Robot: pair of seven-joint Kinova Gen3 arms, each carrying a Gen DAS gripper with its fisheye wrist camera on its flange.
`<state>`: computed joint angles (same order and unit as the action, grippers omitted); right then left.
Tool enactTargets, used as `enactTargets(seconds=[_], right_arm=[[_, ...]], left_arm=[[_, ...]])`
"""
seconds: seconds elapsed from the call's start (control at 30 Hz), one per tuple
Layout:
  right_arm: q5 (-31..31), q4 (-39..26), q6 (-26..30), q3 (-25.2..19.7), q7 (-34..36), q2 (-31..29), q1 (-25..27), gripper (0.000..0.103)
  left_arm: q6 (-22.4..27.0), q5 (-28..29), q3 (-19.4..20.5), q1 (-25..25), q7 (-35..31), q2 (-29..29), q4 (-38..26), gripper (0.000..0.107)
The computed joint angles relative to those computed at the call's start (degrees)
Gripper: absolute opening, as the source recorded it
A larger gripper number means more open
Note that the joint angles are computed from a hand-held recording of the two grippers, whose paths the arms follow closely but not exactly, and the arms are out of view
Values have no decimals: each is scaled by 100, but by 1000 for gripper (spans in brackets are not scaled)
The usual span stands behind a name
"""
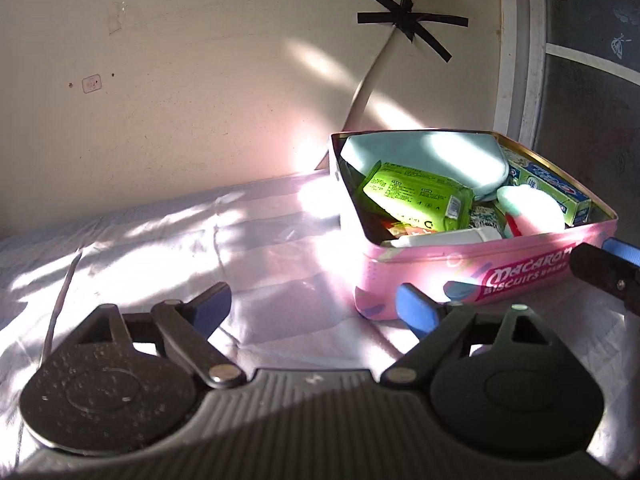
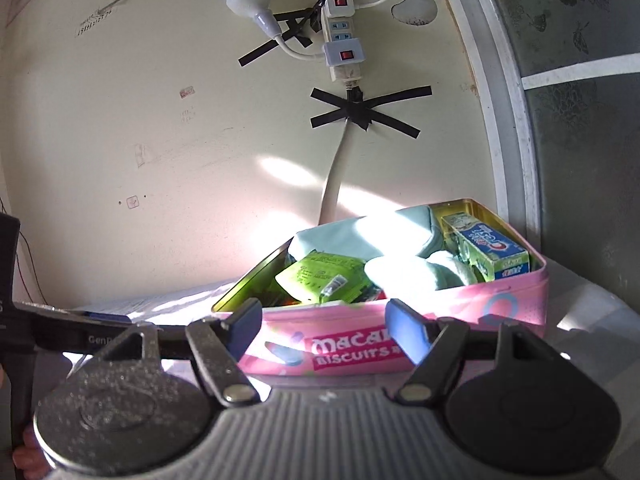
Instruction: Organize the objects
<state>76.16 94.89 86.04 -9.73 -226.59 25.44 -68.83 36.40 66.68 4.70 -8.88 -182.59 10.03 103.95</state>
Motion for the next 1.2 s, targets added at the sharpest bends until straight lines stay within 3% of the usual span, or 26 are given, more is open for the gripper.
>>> enactTargets(seconds=[0.3, 0.67, 1.0, 1.2], right_arm=[[-61, -384, -144, 37, 10, 211, -189, 96], [-166, -822, -234, 258, 194, 486, -426, 103], [-348, -947, -444, 380, 178, 552, -432, 103], [-444, -915, -546, 413, 104, 557, -399, 103]], left_arm=[[-97, 433, -222, -218, -534, -125, 434, 103], [-154, 981, -433, -347, -1117, -268, 806, 103], [-385, 1184, -492, -288, -1185, -253, 878, 103], [-653, 675, -427, -200, -587, -181, 763, 103]])
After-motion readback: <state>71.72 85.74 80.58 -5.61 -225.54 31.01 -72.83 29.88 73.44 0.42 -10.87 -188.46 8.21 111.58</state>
